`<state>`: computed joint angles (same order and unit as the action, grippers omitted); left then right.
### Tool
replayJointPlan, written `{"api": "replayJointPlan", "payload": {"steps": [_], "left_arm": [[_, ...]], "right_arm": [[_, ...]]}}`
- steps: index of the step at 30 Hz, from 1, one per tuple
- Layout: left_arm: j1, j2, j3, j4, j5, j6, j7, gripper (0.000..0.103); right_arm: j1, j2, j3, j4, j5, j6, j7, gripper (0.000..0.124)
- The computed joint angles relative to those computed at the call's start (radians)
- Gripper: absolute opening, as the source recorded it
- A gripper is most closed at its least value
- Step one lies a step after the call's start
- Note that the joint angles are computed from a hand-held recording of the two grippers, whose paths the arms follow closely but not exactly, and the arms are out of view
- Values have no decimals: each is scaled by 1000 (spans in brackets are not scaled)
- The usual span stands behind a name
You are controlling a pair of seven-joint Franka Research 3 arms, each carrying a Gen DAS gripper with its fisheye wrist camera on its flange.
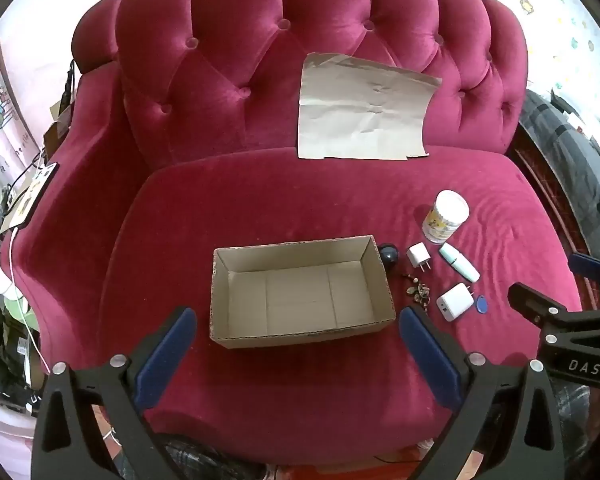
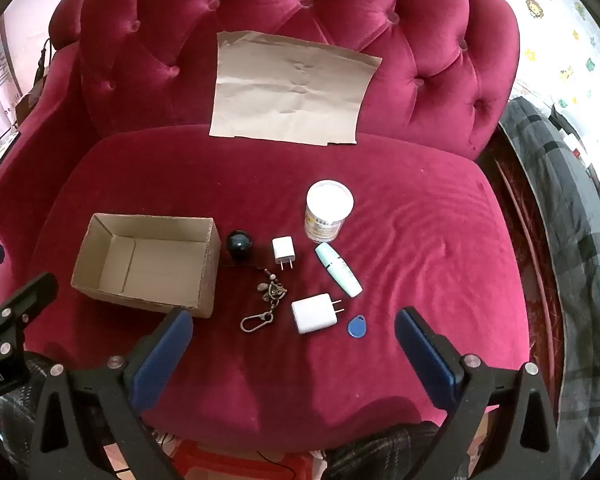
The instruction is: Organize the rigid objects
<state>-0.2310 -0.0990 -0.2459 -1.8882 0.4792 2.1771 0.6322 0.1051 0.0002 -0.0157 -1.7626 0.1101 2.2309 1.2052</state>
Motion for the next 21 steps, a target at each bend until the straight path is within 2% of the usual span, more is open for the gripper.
{"api": "replayJointPlan", "payload": {"steps": [21], "left_arm": [[-4,4,-1,11,-1,-10,-4,103]], "right_arm": [[4,-5,3,-6,-9,8,12,103]]}}
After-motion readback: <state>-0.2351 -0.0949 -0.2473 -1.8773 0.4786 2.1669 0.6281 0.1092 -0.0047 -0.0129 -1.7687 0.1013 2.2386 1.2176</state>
